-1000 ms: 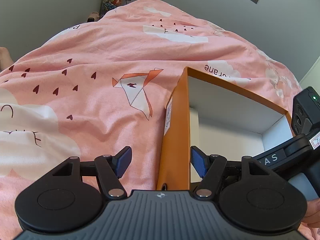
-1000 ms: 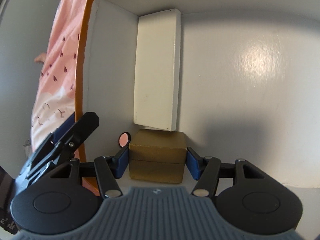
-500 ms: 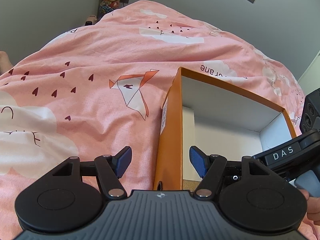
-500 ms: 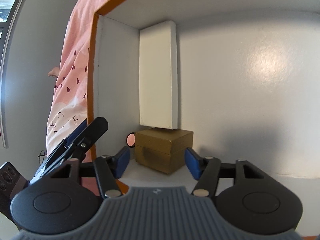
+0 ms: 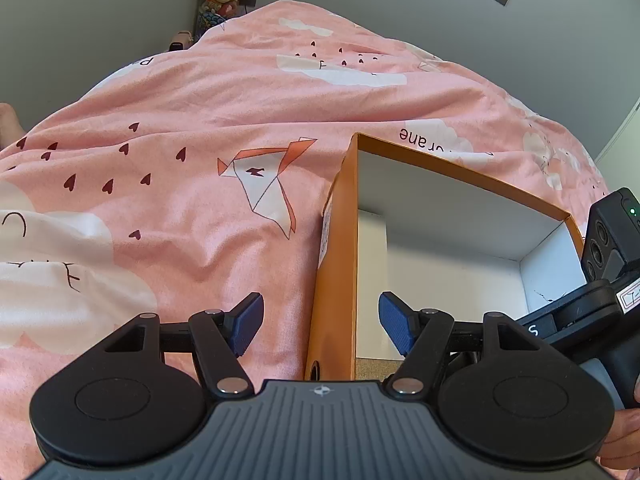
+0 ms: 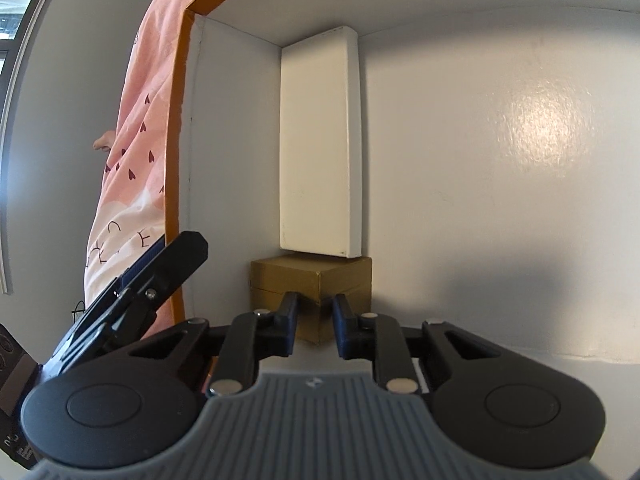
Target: Organize objects
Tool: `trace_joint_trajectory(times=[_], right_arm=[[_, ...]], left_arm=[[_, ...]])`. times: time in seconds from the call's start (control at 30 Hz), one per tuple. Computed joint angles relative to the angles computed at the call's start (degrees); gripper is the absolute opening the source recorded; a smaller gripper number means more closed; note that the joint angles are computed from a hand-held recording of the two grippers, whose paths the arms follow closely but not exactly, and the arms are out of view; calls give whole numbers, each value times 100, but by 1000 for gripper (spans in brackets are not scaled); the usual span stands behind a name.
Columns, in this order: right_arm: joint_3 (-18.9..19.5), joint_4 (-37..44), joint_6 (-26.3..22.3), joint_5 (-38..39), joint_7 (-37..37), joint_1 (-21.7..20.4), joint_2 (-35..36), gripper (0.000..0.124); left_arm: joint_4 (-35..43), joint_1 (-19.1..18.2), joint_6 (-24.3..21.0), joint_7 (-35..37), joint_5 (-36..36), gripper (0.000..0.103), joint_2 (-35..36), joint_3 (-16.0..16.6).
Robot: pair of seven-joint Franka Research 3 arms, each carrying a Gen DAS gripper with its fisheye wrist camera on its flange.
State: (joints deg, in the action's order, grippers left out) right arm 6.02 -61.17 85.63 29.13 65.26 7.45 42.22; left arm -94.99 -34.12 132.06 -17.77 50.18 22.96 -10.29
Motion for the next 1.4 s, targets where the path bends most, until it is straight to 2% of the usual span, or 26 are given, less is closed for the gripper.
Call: trace_joint_trajectory(times=[0.13,0.3,0.47,0.73,0.77,0.83,1.1,1.2,1.27,1.4], right_arm=[[-6,-69,33,2,-29,-6,-42,21],[-51,-791,661,-84,-517,44,-590,21],[-56,-1463,1240,-22,-970,90,-1132,21],[-78,-2984,2637,415,-2374,42,-2308,22],[-144,-3039,2597,527,-2696,-111,-2422,22],[-169,-3380,2855,809,-3097,-176,-2691,23],[-421,-4199,3340,1587,-4153,-351,-3454,42],[-529,-4479,3451,1714,-4410,-385,-3678,42],[-600,-4630,3486,1770,-4534,-411,-3774,42],[-731,-4947,3573,1874,-4825,-492,-3937,47]], left_arm=[[13,-23,-33,-6,35,77,0,6],[92,-85,-161,29,134,77,-11,-4],[271,-182,-492,148,141,77,10,-33],[760,-530,-1282,384,498,78,83,-66],[827,-569,-1349,437,537,78,101,-73],[980,-642,-1451,582,576,78,158,-92],[1504,-982,-1578,1077,662,78,443,-81],[1522,-1067,-1438,1232,681,78,485,-71],[1363,-1038,-1103,1244,654,78,424,-89],[1000,-819,-369,1384,142,78,304,-238]])
